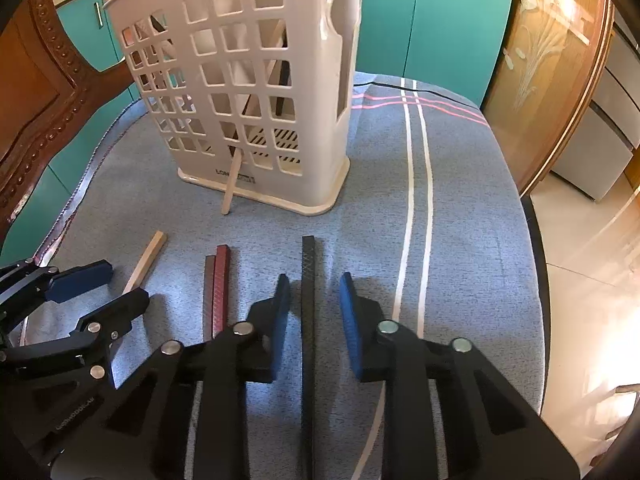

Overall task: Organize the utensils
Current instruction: 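Close the left tool on the pale chopstick while the right tool holds the black one, then lift both chopsticks over the white holder and release them inside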

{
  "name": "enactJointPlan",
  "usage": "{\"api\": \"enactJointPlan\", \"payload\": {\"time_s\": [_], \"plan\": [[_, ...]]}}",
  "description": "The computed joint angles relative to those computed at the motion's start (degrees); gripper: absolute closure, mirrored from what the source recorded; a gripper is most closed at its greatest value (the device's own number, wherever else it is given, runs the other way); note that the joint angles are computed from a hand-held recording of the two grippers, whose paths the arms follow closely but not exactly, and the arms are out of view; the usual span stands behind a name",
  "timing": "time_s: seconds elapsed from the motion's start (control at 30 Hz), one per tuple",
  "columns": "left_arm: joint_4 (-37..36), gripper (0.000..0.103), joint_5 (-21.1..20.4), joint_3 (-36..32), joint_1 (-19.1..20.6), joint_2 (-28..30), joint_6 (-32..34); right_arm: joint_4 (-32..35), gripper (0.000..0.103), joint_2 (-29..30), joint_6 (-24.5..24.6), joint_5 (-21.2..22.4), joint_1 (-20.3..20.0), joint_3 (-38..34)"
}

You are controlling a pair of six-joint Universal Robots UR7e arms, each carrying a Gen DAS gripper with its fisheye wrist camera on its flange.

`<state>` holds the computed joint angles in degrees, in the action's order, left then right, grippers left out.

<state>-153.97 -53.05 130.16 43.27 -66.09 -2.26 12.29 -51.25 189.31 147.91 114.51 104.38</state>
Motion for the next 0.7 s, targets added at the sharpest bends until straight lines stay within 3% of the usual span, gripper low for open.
{"api": "enactJointPlan", "payload": {"time_s": [0.1,0.17,0.27,0.37,0.6,0.7], "plan": [[-0.18,0.083,-1.19,0.04,0.02,0.02,0.78,0.64,0.096,0.0,0.96,-0.9,0.32,-0.13],[-0.32,0.095,-1.22,0.25,-0.28,0.05,1.09,0.75,0.096,-0.28,1.48,-1.73,0.29,-0.11],[-0.25,0.096,-2.07,0.26,0.03,-0.51,0.37,0.21,0.096,-1.54,1.25,-2.99,0.09,0.55],[-1.98,0.096,-3.05,0.87,0.03,-2.85,0.93,-3.48,0.096,-5.09,-2.01,-4.51,1.64,2.86],[-4.63,0.096,-9.8,2.06,-2.5,-15.87,2.89,-11.96,0.096,-19.62,-10.41,-11.52,10.25,9.61],[-5.92,0.096,-10.88,1.59,-4.58,-20.14,4.02,-14.25,0.096,-23.64,-13.33,-11.81,14.65,9.79]]}}
